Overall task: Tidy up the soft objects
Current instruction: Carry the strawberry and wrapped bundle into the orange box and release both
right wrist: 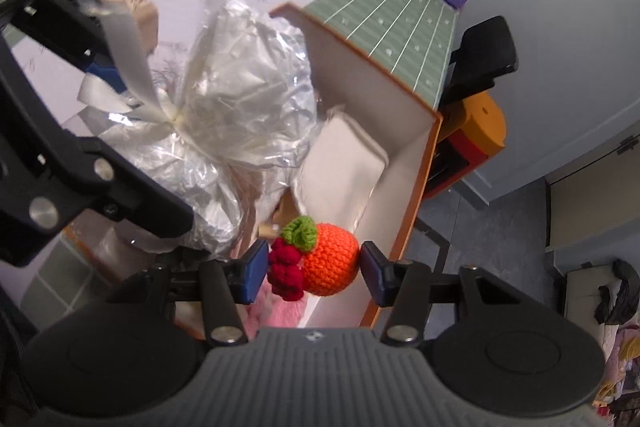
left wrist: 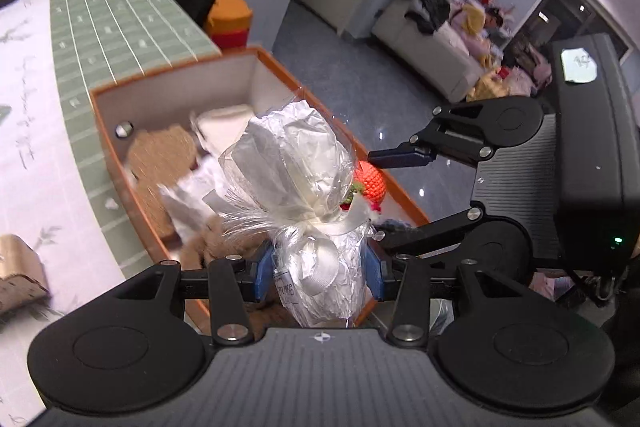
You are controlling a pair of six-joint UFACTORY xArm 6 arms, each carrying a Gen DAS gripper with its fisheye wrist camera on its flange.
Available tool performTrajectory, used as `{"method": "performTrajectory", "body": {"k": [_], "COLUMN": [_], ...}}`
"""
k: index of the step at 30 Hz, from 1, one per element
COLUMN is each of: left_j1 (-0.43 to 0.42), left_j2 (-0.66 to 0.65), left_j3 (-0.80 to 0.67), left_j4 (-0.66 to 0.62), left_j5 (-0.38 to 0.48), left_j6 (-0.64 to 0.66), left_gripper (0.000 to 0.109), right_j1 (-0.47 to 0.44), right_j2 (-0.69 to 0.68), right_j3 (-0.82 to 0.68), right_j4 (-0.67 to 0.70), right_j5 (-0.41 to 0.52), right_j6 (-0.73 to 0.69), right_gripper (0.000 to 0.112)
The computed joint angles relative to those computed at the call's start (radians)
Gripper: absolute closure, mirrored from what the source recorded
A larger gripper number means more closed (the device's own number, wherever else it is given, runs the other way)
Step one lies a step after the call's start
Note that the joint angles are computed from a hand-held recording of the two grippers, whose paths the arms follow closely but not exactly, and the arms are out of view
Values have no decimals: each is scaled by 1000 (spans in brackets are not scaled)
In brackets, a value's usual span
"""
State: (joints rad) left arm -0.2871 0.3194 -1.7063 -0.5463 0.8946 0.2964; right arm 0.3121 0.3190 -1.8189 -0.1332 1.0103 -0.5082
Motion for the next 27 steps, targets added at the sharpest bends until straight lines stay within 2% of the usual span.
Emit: {"method": "performTrajectory", "body": {"k": [2,9,14,19,21,27], "left_j1": [-1,-21,-23,-29,-30,-29], "left_j2": [33,123,196,219,218,190], "left_j3": [-37,-125,-211,-229,-225,-189], "left_j4": [-4,28,62,54,50,33], "left_j5": [55,95,150,142,133,106], "left_j6": [-21,-112,-161,-174,-167,-118], "left_gripper": [57,57,55,51,48,37], "right_j1": [-5,-12,-13,-18,-18,-6], "right_j2": [8,75,89,133,134,136], "right_j3": [0,-78,-88,-143,-147,-169], "right_j4": [4,-18,-6,-18,-19,-56], "right_j5": [20,100,108,141,141,156], "right_j6": [-28,-117,-179,-166,-165,-168], "right_gripper": [62,62,62,60,56,54]}}
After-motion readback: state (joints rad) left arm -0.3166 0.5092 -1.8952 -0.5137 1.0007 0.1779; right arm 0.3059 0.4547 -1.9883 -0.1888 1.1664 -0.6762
